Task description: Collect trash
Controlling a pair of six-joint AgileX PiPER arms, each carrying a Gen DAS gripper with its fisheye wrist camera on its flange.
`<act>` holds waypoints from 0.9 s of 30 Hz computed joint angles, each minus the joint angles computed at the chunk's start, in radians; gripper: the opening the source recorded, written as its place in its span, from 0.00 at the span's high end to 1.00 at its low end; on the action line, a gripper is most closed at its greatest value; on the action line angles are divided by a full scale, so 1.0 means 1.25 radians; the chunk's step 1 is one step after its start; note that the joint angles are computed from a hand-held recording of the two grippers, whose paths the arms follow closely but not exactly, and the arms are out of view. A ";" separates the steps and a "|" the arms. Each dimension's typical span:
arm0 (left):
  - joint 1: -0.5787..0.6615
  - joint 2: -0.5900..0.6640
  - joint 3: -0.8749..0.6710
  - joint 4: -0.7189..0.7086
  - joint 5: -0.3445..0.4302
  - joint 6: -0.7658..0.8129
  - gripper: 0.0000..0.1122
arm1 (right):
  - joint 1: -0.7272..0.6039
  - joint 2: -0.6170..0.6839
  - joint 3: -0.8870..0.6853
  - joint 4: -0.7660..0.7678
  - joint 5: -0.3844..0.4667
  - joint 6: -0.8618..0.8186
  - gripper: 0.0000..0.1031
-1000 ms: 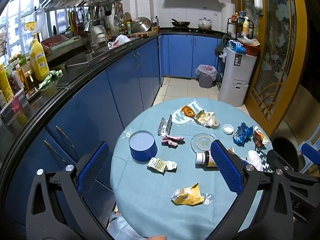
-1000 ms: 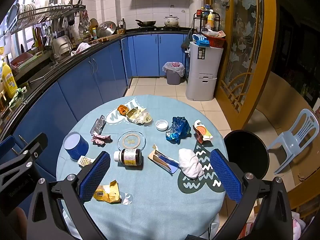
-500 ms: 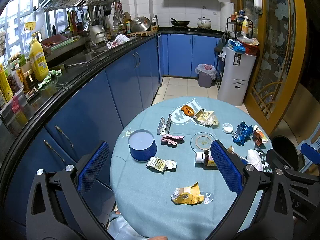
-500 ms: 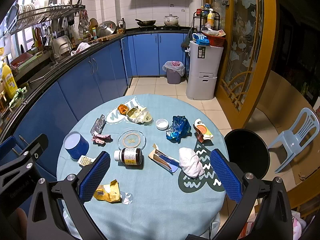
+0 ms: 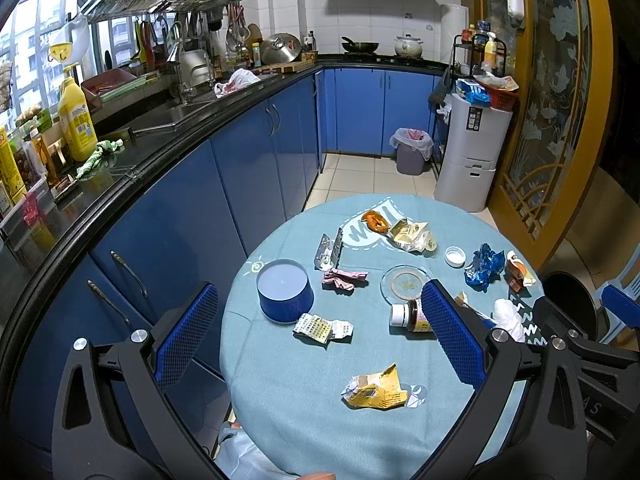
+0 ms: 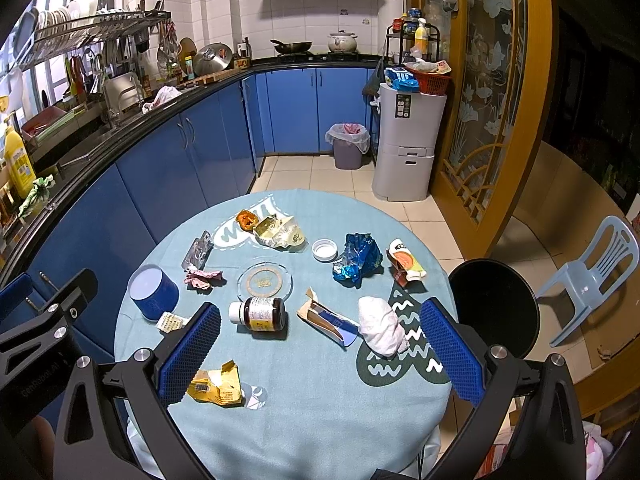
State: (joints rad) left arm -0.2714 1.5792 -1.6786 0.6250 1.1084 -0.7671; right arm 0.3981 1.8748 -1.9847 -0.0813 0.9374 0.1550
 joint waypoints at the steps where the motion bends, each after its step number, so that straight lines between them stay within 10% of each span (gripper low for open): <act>1: 0.000 0.000 0.000 0.000 0.000 0.000 0.11 | 0.000 0.000 -0.001 0.000 0.001 0.000 0.06; 27: -0.014 -0.008 0.032 0.012 -0.010 -0.029 0.11 | 0.001 -0.001 0.018 0.001 -0.014 0.003 0.06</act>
